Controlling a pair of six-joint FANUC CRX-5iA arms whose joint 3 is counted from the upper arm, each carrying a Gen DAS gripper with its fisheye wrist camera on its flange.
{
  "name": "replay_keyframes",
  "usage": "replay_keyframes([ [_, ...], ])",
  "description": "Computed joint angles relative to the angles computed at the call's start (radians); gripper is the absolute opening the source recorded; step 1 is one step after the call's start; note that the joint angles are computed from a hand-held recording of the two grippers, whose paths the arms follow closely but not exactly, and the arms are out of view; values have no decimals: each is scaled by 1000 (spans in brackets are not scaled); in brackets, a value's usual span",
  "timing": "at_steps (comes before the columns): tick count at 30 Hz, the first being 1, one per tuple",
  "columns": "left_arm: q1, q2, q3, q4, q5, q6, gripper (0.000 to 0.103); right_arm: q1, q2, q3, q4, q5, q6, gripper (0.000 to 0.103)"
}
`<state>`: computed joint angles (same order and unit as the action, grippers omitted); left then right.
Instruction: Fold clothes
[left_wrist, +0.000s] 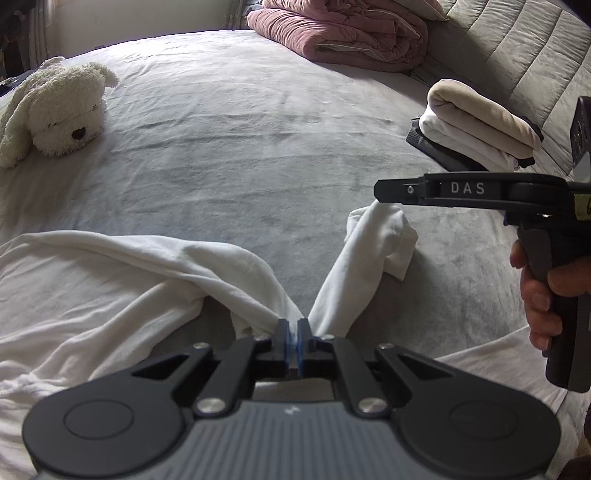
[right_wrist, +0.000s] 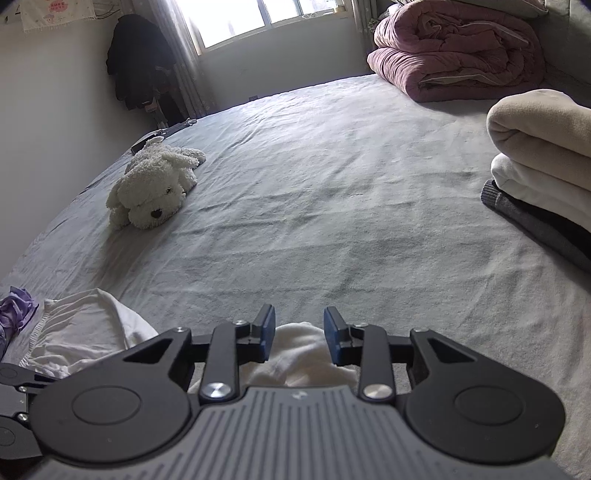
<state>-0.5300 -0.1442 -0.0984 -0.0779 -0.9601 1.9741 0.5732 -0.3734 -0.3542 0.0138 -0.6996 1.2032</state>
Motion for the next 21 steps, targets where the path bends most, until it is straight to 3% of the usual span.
replay_keyframes([
  [3,11,-1,-7,11,12,8,4,8,26,9,-8,-15,25,31],
  [4,14,-1,-7,11,15,12,4,14,34,8,-1,-18,30,15],
  [5,17,-1,-7,10,18,16,4,23,40,3,16,-18,28,10],
  [9,25,-7,-6,-7,35,44,4,59,35,-23,115,2,-41,9],
  [13,41,-25,-19,-7,74,74,4,76,-16,-86,220,102,-144,9],
  [17,61,-41,-39,24,114,73,4,61,-45,-124,270,177,-193,9],
  [21,63,-53,-44,45,122,41,4,53,-64,-118,258,163,-168,9],
])
